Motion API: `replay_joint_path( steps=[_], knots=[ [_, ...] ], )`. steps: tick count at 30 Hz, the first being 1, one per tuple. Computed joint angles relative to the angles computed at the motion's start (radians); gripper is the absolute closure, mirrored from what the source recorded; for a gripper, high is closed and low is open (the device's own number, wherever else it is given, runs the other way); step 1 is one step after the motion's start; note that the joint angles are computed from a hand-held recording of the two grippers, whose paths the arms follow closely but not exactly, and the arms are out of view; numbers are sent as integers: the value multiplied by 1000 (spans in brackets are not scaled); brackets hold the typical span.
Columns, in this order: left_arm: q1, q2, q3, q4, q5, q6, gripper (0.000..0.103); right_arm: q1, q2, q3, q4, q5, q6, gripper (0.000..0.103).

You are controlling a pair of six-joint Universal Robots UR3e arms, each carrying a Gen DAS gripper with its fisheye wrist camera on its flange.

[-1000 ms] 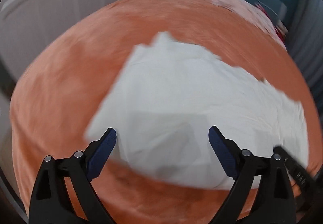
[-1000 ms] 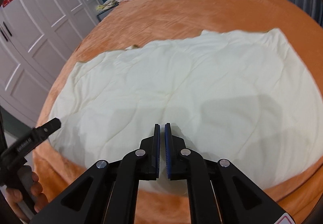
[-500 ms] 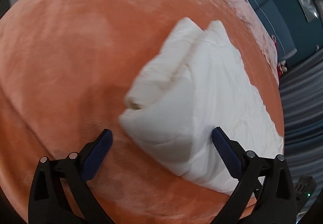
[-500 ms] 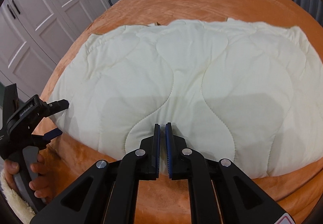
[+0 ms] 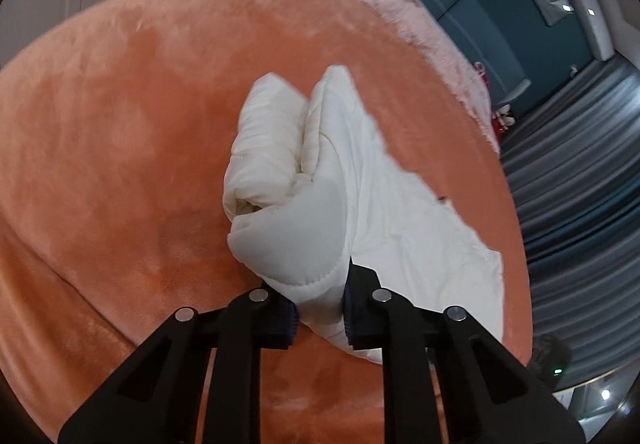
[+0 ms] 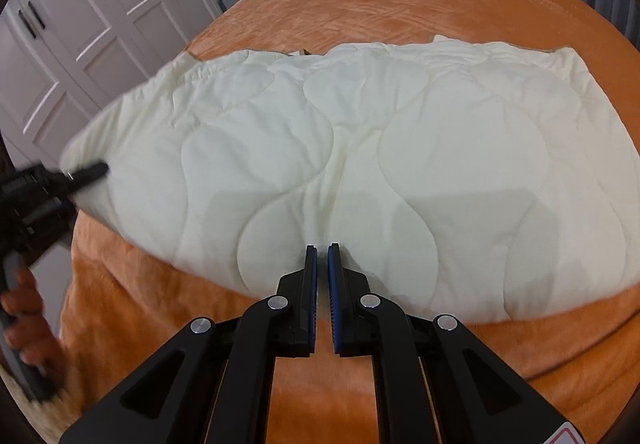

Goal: Fold large clothes

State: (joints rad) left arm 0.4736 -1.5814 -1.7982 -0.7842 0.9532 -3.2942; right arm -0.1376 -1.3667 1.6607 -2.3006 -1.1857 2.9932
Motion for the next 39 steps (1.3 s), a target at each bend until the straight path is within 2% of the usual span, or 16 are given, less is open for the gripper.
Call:
replay_joint_path(
  steps=[5, 8, 10, 13, 15, 18, 21, 25, 32, 34, 38, 39],
  knots=[
    [-4, 162, -19, -52, -9, 51, 89, 61, 13, 5, 2, -15, 2, 96],
    [1, 254, -1, -113, -20, 103, 90, 102, 45, -21, 20, 27, 2, 95],
    [-24, 271, 34, -130, -7, 122, 90, 126, 72, -32, 19, 71, -12, 95],
    [-102, 254, 89, -130, 35, 123, 90, 139, 81, -43, 32, 84, -26, 96],
    [-169, 215, 128, -98, 71, 112, 90, 107, 56, -49, 102, 115, -40, 96],
    [-264, 126, 227, -90, 113, 108, 90, -20, -52, -28, 291, 204, -99, 96],
    [-361, 32, 323, -96, 159, 108, 89, -132, -183, 22, 376, 195, -158, 93],
    [-504, -125, 484, -123, 222, 108, 89, -373, -361, 72, 562, 244, -274, 93],
    [-720, -451, 820, -248, 327, 92, 89, -591, -535, 110, 671, 198, -425, 93],
    [-756, -516, 881, -286, 347, 81, 88, -608, -551, 113, 687, 201, -424, 93],
    [-809, -577, 933, -329, 423, 70, 79, -662, -556, 105, 721, 214, -437, 93],
    [-810, -570, 929, -333, 428, 70, 72, -667, -556, 103, 722, 220, -434, 89]
  ],
)
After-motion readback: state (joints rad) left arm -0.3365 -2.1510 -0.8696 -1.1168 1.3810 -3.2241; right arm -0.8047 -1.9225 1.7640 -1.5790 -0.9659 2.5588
